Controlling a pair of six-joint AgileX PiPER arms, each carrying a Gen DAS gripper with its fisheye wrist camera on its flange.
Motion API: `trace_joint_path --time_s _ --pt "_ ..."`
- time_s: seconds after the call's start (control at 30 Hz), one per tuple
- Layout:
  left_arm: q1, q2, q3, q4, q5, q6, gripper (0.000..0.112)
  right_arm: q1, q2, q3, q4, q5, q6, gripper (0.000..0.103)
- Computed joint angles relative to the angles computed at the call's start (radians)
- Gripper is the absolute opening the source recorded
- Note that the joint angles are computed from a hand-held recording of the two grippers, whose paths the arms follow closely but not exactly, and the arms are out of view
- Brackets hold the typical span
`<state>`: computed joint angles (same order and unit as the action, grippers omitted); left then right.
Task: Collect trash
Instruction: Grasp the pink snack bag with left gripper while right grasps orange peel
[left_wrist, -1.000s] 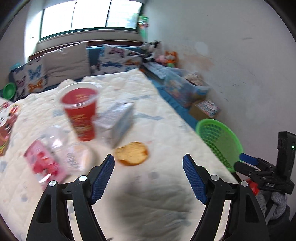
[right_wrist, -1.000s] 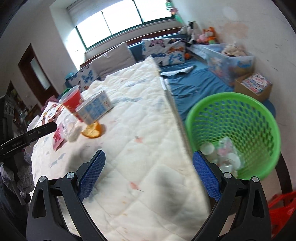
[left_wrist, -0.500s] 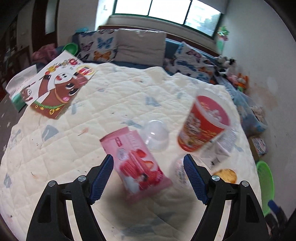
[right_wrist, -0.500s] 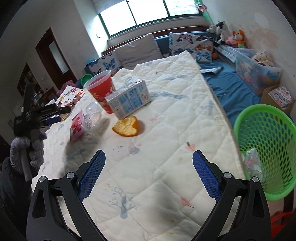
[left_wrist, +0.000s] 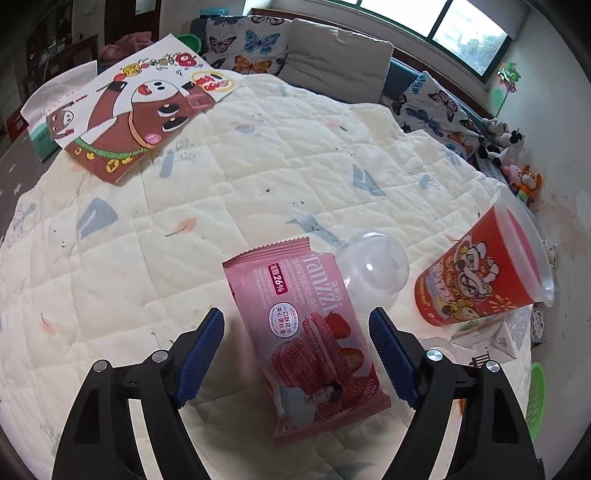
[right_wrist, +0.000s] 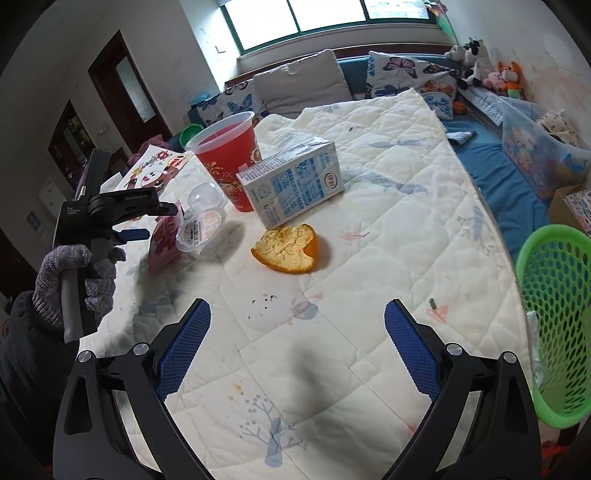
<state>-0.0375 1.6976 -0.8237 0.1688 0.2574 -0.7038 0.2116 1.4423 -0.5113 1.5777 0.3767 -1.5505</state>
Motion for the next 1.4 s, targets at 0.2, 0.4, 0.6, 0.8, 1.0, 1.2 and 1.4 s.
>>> trace_joint_path --time_s 0.2,0.4,0.6,0.8,1.0,1.2,1.4 --pt "-0.003 0.032 -0.021 -0.025 0.013 0.012 0.078 0.045 0.055 -0.048 0.002 -0.031 0.006 0.094" --pt "0.009 0.037 -0.01 -0.151 0.001 0.152 0.073 0.103 0.118 -0.1 0.011 -0.084 0.001 0.093" --pt "0.021 0.032 0.001 -0.277 -0.007 0.301 0.06 0.161 0.202 -0.16 0.027 -0.139 -0.005 0.088" --pt "0.035 -0.002 0.027 -0.415 -0.013 0.464 0.046 0.206 0.293 -0.244 -0.049 -0.202 0.075 0.079" --pt "0.048 -0.048 0.063 -0.516 -0.023 0.597 0.038 0.247 0.363 -0.3 -0.056 -0.27 0.083 0.068" --pt "0.078 -0.111 0.108 -0.655 -0.023 0.761 0.036 0.241 0.368 -0.301 0.07 -0.264 -0.025 0.059" --pt "0.084 -0.184 0.152 -0.686 -0.011 0.822 0.036 0.241 0.382 -0.323 -0.059 -0.255 0.106 0.061"
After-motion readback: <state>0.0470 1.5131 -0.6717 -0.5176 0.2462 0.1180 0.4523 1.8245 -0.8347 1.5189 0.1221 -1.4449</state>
